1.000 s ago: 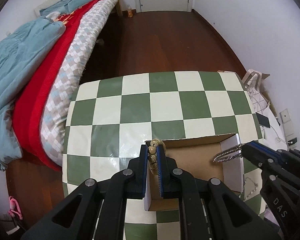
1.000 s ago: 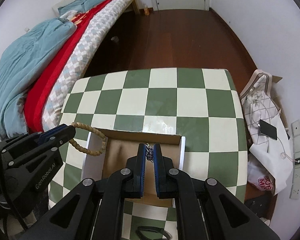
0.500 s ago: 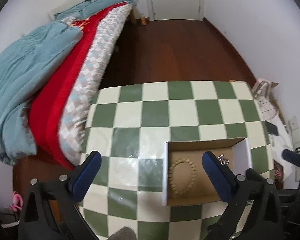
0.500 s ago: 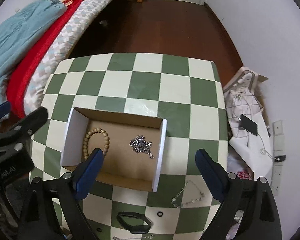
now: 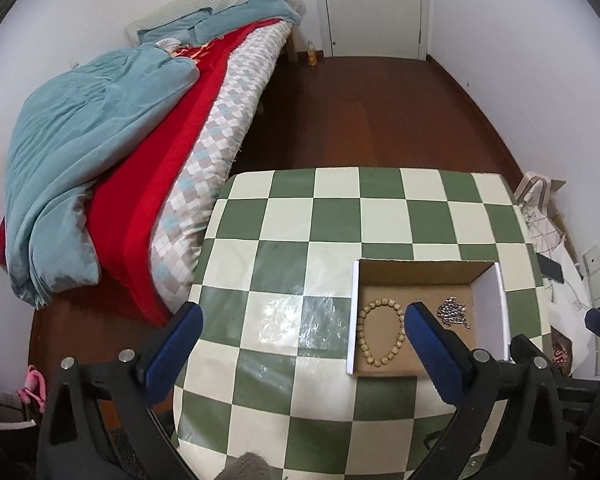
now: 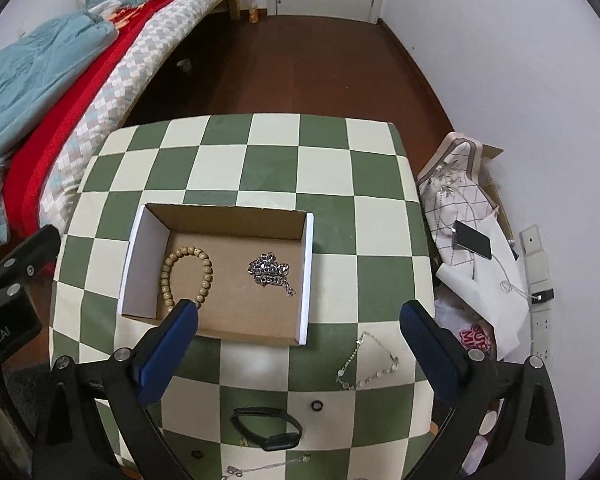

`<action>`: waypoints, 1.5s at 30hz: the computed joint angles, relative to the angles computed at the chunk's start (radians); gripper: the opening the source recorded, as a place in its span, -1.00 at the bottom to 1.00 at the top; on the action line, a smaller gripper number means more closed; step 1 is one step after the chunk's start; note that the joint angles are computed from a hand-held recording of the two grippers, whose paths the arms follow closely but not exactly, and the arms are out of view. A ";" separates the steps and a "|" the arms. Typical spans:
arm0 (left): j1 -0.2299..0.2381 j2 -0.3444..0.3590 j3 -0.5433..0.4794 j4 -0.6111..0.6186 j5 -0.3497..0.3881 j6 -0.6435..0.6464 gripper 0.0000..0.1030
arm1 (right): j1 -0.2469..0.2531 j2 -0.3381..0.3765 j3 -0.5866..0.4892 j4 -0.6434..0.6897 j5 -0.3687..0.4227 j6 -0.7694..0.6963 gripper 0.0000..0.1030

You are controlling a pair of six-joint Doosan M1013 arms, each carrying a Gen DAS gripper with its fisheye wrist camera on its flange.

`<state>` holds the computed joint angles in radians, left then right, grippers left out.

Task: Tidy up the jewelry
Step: 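Move both tools back toward the remaining jewelry, then grasp the small black ring with the left gripper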

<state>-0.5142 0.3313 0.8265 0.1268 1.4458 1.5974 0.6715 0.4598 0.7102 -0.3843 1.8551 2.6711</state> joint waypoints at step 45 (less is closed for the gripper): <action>-0.033 -0.252 0.497 -0.018 -0.012 0.175 0.81 | 0.170 -0.267 0.495 0.172 -0.271 0.558 0.50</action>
